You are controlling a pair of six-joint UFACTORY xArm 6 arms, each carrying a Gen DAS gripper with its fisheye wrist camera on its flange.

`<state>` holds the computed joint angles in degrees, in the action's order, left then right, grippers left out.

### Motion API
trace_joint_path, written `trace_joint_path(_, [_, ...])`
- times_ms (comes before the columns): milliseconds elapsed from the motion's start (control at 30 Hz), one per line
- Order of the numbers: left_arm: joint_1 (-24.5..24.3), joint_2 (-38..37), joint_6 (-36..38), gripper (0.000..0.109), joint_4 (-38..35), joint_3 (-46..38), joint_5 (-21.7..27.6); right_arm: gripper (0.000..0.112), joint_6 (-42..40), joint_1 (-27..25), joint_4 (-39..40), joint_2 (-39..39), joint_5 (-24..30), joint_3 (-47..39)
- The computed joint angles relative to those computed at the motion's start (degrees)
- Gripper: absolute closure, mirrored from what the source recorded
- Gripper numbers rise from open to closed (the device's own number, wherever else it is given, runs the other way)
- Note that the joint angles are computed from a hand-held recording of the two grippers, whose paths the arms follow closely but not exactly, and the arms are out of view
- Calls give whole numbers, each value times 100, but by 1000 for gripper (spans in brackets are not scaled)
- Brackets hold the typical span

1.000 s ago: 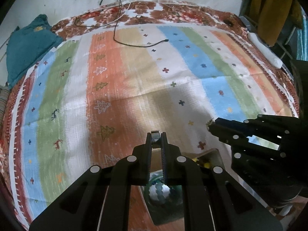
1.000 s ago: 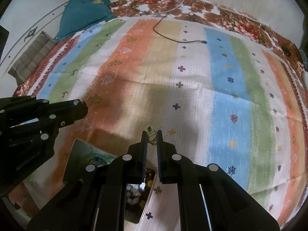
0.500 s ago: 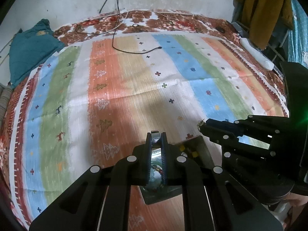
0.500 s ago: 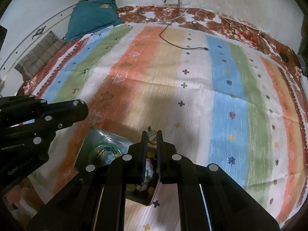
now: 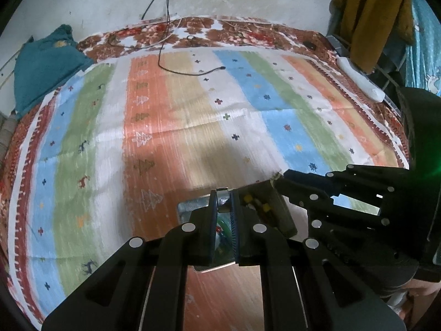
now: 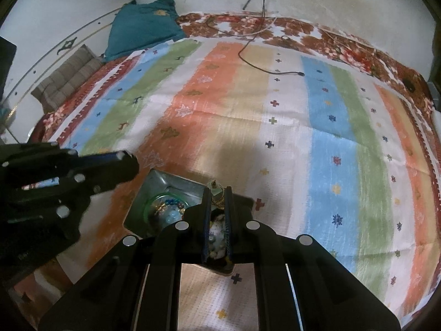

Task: Organize jewelry
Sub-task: 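Carry the charm and gold ring with both tools over the silver tin, then open both tools to drop the charm and ring into the silver tin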

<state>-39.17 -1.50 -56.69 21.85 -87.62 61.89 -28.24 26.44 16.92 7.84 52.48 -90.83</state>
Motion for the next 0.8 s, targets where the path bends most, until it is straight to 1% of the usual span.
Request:
trace_joint_path(67, [-13,7,-61,98,55,-17,49,99,33,9,-48,33,35,-28])
trace_joint_path(100, [-12,3,-107,97,85,-22,84,91,39,12,-66,27,16,-12])
trace_joint_path(133, [2,-16,-170,94,90,-8,94,79,53,15,-86,10,-8,16])
trace_joint_path(167, [17,-47,-217,92,84,26,77,77,56,12,-93,-6,-19,38])
trace_joint_path(200, [33,-81,-255,89,75,64,57,77,61,4,-86,-25,-16,56])
trace_joint_path(300, [32,-140,-325,86,124,101,94,77,94,-33,-58,-98,-15,127])
trace_joint_path(467, [-42,-275,-460,76,200,222,69,77,115,-74,-75,-309,-129,350])
trace_joint_path(500, [-66,-308,-482,73,216,256,59,77,96,-91,-19,-367,-139,399])
trace_joint_path(667, [-192,-452,-610,65,335,388,70,72,39,-145,54,-625,-313,665])
trace_joint_path(733, [-232,-499,-638,58,359,434,65,71,-2,-201,185,-694,-204,690])
trace_joint_path(800, [-278,-502,-677,54,424,417,137,71,-21,-227,250,-750,-189,735])
